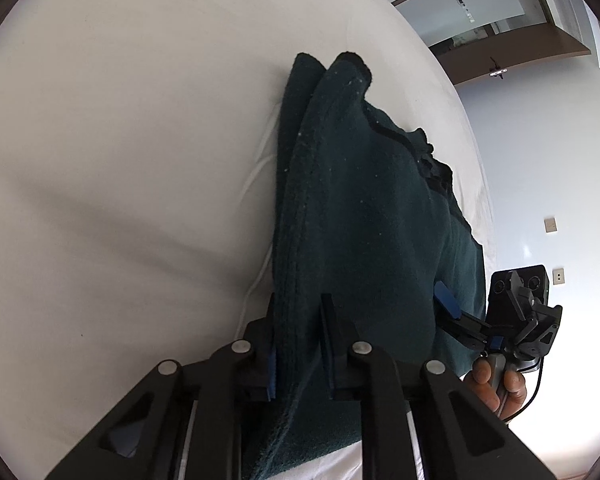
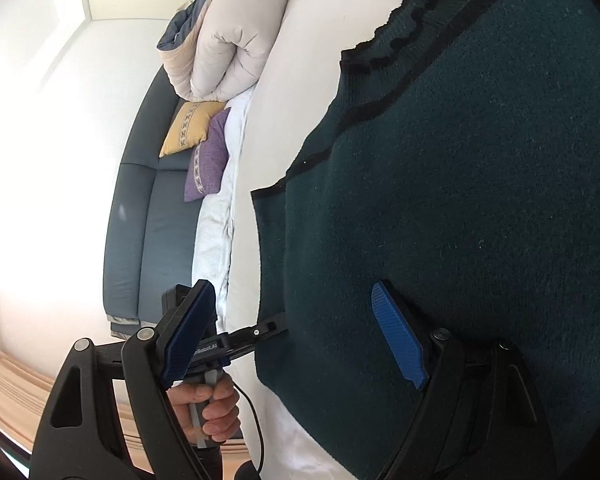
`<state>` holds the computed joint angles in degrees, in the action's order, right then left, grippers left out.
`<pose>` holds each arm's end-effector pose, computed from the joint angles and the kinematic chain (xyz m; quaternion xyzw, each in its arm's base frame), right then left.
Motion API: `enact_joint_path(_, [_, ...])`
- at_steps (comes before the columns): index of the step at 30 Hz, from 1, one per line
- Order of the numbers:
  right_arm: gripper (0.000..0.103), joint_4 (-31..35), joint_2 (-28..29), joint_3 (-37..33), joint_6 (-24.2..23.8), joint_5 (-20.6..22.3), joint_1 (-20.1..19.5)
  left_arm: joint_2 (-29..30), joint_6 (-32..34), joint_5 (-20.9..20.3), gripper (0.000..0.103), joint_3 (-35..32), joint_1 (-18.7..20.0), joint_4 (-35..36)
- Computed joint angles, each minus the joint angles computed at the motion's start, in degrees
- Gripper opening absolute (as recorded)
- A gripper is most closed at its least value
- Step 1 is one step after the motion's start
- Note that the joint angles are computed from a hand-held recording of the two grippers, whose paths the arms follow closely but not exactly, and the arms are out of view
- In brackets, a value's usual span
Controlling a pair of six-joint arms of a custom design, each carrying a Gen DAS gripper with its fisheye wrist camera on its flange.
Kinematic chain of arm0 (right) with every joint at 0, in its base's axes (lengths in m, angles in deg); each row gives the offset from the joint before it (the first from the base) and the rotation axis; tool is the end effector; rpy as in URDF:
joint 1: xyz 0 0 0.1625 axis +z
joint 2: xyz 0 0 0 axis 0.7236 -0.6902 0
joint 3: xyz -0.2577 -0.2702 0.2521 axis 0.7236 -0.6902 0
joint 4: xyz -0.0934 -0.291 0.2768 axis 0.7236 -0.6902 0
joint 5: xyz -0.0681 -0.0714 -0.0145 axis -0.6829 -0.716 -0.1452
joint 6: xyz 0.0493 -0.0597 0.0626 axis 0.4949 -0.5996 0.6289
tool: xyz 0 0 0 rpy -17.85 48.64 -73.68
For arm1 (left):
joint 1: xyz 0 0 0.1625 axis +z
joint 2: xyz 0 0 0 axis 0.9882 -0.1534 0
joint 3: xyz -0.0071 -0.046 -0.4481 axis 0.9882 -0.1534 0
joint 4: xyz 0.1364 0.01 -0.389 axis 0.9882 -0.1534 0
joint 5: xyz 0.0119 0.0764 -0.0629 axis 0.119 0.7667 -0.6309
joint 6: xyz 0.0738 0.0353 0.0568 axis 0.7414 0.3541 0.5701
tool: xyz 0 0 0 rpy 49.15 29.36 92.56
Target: Fold small clothes
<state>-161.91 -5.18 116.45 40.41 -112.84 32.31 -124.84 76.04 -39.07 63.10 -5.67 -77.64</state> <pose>0.0318 -0.6645 0.0871 0.1558 0.9111 -0.3530 0.1449 -0.0566 -0.7768 0.1434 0.1228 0.9918 0.0089 0.0332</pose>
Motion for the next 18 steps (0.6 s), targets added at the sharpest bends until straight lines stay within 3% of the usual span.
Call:
enact_joint_path(9, [0.081, -4.2, -1.5, 3.3, 0.8, 3.7, -1.5, -3.0, -0.1, -3.1, 0.015, 3.9, -2.9, -5.4])
enact_joint_path(18, [0.083, -10.3, -7.0, 10.7, 3.2, 14.5, -7.6, -2.9, 1.9, -7.2, 0.015, 8.9, -11.1, -11.0])
